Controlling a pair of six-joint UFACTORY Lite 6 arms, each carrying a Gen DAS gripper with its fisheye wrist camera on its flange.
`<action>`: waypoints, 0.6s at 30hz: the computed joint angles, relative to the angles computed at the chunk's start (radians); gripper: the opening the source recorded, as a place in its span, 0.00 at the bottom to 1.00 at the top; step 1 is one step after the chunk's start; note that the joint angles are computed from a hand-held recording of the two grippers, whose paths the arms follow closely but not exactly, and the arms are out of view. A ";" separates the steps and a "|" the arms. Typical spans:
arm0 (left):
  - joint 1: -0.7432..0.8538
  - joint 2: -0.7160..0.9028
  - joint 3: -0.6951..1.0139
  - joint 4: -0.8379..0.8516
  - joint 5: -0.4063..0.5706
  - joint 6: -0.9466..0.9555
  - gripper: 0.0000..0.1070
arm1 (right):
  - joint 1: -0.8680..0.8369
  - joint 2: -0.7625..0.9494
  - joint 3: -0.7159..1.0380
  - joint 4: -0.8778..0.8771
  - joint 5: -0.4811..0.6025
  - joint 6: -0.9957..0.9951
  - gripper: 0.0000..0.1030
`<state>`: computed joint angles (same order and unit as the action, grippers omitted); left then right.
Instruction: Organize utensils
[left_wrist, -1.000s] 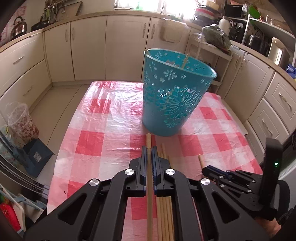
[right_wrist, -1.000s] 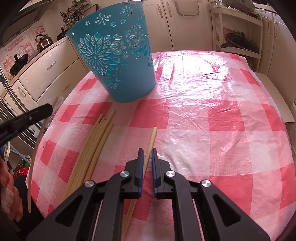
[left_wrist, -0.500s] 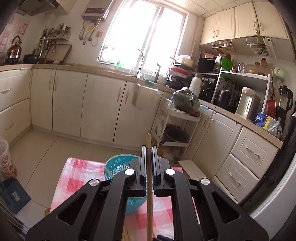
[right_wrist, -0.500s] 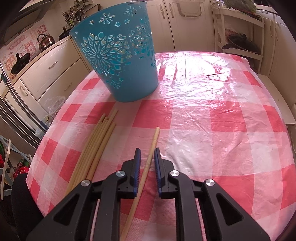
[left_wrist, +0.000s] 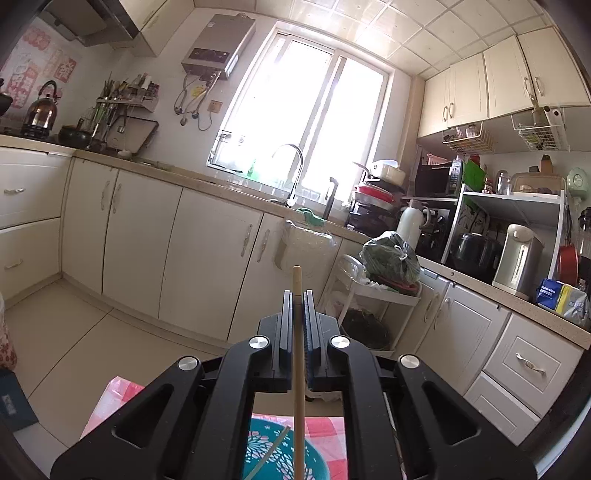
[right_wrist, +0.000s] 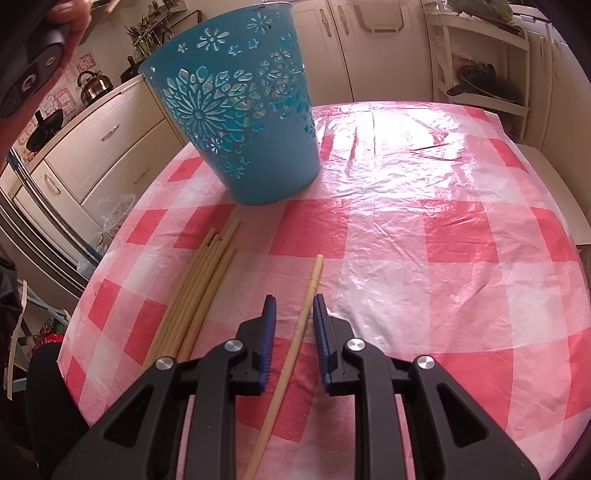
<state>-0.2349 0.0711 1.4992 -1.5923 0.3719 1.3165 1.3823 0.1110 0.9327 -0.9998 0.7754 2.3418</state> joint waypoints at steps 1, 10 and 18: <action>-0.005 0.014 0.002 -0.046 -0.011 0.045 0.05 | 0.000 0.000 0.000 -0.002 0.000 0.002 0.21; -0.038 0.067 -0.068 -0.399 -0.071 0.424 0.05 | -0.001 0.004 -0.001 -0.014 -0.009 0.013 0.23; -0.036 0.015 -0.165 -0.337 -0.084 0.416 0.05 | 0.000 0.008 0.003 -0.012 -0.005 0.010 0.24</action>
